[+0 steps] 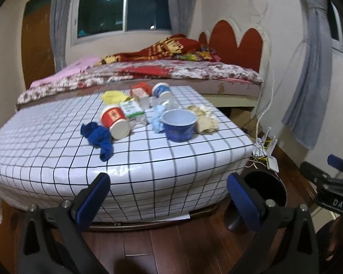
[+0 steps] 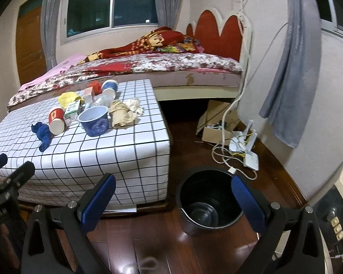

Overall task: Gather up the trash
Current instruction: 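Grasp the blue sock with the left tool while the right tool grasps the blue bowl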

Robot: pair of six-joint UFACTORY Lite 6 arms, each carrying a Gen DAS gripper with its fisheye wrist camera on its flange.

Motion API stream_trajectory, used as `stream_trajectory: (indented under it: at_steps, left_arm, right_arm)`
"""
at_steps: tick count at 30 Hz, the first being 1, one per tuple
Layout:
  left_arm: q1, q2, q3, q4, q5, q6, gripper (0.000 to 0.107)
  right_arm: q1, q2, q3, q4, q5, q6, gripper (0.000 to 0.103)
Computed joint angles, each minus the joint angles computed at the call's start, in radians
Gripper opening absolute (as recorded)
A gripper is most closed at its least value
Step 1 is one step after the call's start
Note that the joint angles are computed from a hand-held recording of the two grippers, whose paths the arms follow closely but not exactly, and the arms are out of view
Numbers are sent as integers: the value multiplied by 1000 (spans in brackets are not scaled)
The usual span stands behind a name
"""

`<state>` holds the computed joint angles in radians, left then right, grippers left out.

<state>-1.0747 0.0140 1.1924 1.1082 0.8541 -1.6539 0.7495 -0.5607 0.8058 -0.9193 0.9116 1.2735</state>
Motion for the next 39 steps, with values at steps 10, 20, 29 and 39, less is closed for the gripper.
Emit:
stream_trajectory:
  at_steps: [10,20,29,39]
  left_arm:
    - [207,-69,-126,11,-69,12,102]
    - [494,61,-88,73,-226,29,102]
    - [628,233,53,47,-347,79,102]
    - [717,387,211,-115,-452,268,88]
  right_arm:
    - [-71,359,168,-137,-300,43,102]
    - [-178,819,588,100,-482,-233,102]
    - [-203,1203,1039,319,-439,-523,90]
    - [-232,1534,1545,552,-308,-775,82]
